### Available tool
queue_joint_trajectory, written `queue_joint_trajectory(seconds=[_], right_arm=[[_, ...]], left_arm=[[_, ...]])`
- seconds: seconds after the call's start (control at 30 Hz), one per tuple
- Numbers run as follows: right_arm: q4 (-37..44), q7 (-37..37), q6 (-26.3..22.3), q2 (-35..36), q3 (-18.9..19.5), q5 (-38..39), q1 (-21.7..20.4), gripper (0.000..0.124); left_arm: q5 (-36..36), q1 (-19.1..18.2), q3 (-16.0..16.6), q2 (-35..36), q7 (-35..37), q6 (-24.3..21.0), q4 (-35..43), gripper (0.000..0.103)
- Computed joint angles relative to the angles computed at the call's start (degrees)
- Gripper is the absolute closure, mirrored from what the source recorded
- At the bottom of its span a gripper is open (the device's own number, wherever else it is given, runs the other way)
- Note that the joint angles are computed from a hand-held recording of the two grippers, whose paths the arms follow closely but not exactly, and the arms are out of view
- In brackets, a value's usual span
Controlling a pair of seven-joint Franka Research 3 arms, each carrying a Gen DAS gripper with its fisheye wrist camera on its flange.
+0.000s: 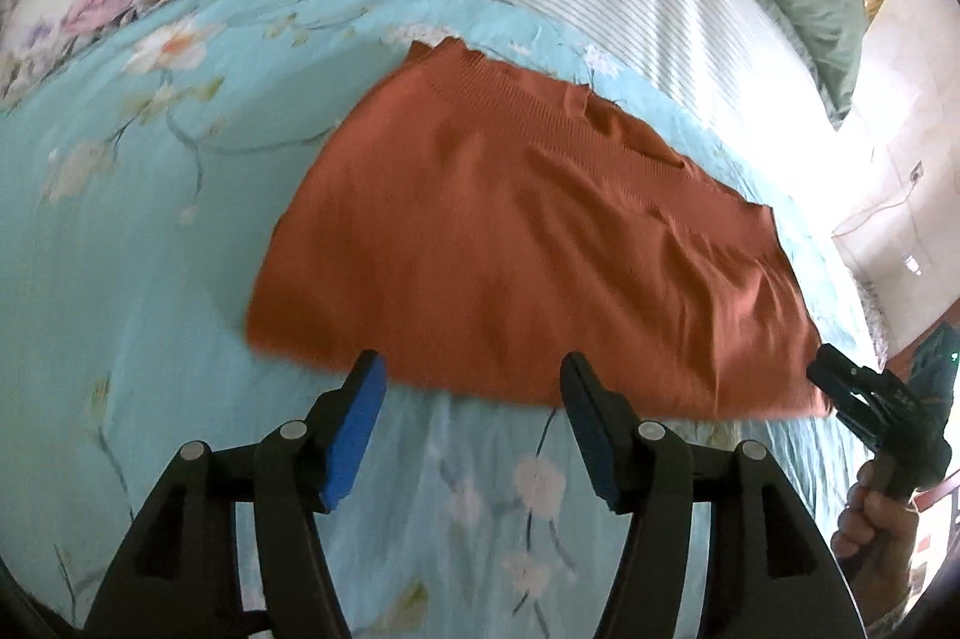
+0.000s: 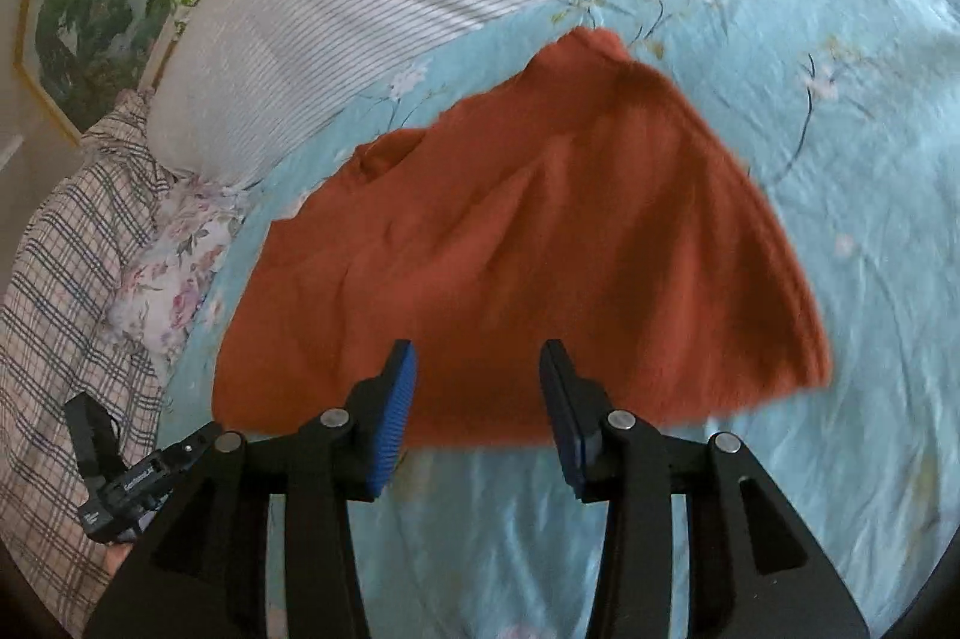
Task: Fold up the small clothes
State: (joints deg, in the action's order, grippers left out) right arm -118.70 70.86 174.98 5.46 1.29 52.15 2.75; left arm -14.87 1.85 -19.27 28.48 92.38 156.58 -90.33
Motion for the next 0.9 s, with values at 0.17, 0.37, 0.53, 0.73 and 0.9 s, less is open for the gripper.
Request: queue_joint_trajectory(seconds=[0.17, 0.37, 0.53, 0.73, 0.9], right_arm=[[-3.6, 3.8, 0.7, -2.1, -0.5, -4.0, 1.7, 0.076], [-3.9, 4.2, 0.1, -2.3, -0.7, -4.4, 2.1, 0.074], [-3.5, 4.0, 0.3, -2.0, -0.7, -4.6, 2.1, 0.074], [-2.6, 5.6, -0.1, -1.6, -0.9, -6.1, 1.9, 0.073], [-0.1, 6.0, -1.2, 0.1, -0.9, -6.8, 1.1, 0.073]], left_arm=[[-8.5, 4.6, -4.1, -1.5, 3.4, 0.0, -3.9, 0.04], [-14.4, 5.0, -4.5, -1.1, 3.4, 2.5, -4.6, 0.039], [-14.7, 3.8, -3.6, 2.0, 0.2, 1.4, -0.8, 0.039], [-9.7, 1.4, -1.7, 6.6, -5.5, 1.7, 5.4, 0.039], [-6.3, 0.5, -1.0, 10.8, -11.1, 1.2, 11.5, 0.039]])
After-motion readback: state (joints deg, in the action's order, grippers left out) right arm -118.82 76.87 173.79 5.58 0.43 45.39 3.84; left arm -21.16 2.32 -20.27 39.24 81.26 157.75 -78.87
